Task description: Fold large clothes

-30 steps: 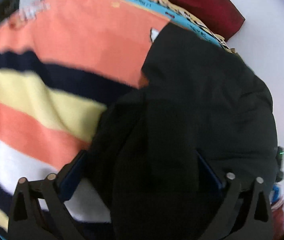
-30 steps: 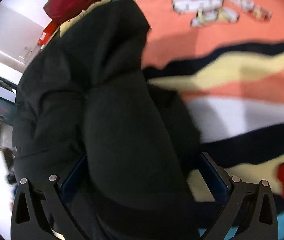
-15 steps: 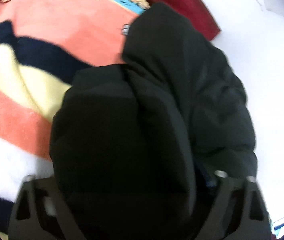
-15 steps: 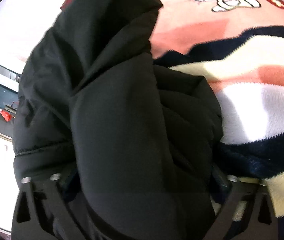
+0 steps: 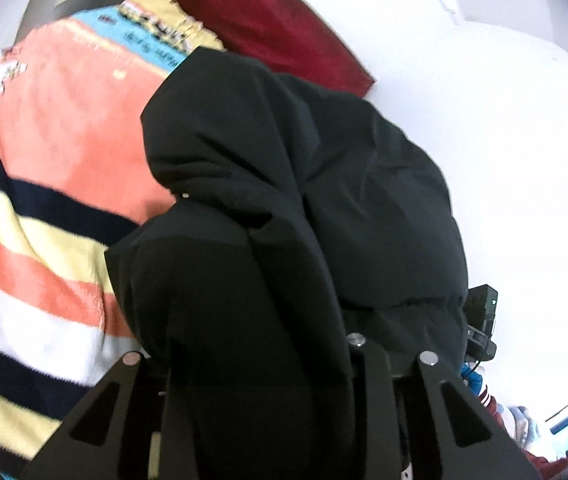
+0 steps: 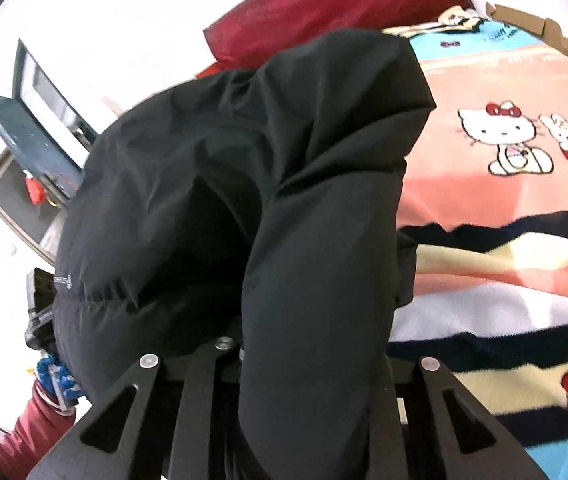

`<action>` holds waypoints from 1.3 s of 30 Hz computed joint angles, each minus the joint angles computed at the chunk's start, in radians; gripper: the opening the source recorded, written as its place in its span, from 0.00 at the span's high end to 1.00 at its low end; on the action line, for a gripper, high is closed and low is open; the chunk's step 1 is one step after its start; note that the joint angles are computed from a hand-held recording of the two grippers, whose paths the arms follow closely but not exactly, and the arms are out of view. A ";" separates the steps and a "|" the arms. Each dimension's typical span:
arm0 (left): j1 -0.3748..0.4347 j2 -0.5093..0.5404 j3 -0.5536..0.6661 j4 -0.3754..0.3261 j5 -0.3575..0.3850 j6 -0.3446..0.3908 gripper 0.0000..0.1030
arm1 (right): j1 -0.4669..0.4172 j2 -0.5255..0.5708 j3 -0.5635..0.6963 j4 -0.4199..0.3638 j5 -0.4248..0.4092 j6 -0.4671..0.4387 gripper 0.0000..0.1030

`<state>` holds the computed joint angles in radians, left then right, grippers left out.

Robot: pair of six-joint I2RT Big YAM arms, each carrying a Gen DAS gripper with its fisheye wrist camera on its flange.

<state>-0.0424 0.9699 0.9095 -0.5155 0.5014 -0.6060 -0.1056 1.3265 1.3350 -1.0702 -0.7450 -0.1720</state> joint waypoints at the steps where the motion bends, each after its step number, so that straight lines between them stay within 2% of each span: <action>1: 0.004 -0.038 -0.008 -0.023 0.006 0.004 0.74 | -0.010 -0.015 -0.001 -0.023 -0.017 -0.009 0.80; 5: 0.001 -0.102 -0.016 -0.099 0.008 0.027 0.74 | -0.043 -0.065 -0.026 -0.113 -0.053 -0.033 0.80; 7: 0.023 -0.115 -0.036 -0.141 0.024 0.053 0.74 | -0.043 -0.078 -0.050 -0.118 -0.044 -0.041 0.80; 9: 0.011 -0.099 -0.061 -0.157 -0.001 0.057 0.74 | -0.060 -0.069 -0.078 -0.126 -0.040 -0.048 0.80; 11: -0.008 -0.076 -0.096 -0.165 -0.055 0.065 0.73 | -0.060 -0.061 -0.124 -0.113 -0.003 -0.043 0.78; 12: -0.001 -0.076 -0.119 -0.160 -0.064 0.058 0.68 | -0.066 -0.050 -0.147 -0.096 0.015 -0.033 0.77; 14: 0.046 -0.090 -0.168 -0.131 -0.021 0.030 0.58 | -0.098 -0.034 -0.180 -0.078 0.005 -0.018 0.67; 15: 0.071 -0.099 -0.179 -0.135 -0.010 0.031 0.49 | -0.117 -0.025 -0.186 -0.074 -0.006 -0.004 0.64; 16: 0.097 -0.127 -0.191 -0.163 -0.007 0.041 0.43 | -0.134 -0.021 -0.191 -0.069 -0.007 -0.002 0.54; 17: 0.125 -0.136 -0.195 -0.181 0.012 0.052 0.41 | -0.150 -0.028 -0.197 -0.062 0.019 -0.005 0.42; 19: 0.164 -0.162 -0.192 -0.230 0.016 0.078 0.36 | -0.177 -0.041 -0.196 -0.059 0.067 -0.013 0.26; 21: 0.186 -0.196 -0.178 -0.292 -0.022 0.116 0.35 | -0.203 -0.048 -0.187 -0.069 0.094 -0.027 0.25; 24: 0.193 -0.243 -0.144 -0.379 -0.104 0.125 0.35 | -0.222 -0.087 -0.177 -0.075 0.176 -0.044 0.25; 25: 0.189 -0.265 -0.106 -0.446 -0.141 0.130 0.35 | -0.224 -0.117 -0.180 -0.079 0.213 -0.047 0.25; 27: 0.146 -0.284 -0.082 -0.495 -0.227 0.129 0.35 | -0.237 -0.155 -0.179 -0.094 0.246 -0.079 0.25; 29: 0.097 -0.360 -0.082 -0.568 -0.296 0.124 0.35 | -0.249 -0.227 -0.194 -0.136 0.252 -0.109 0.25; 33: -0.080 -0.457 -0.042 -0.688 -0.486 0.037 0.35 | -0.280 -0.368 -0.217 -0.228 0.253 -0.173 0.25; 36: -0.322 -0.510 -0.016 -0.781 -0.697 -0.135 0.35 | -0.316 -0.472 -0.242 -0.293 0.236 -0.219 0.23; 39: -0.650 -0.516 0.014 -0.910 -0.944 -0.403 0.35 | -0.364 -0.556 -0.279 -0.361 0.209 -0.279 0.21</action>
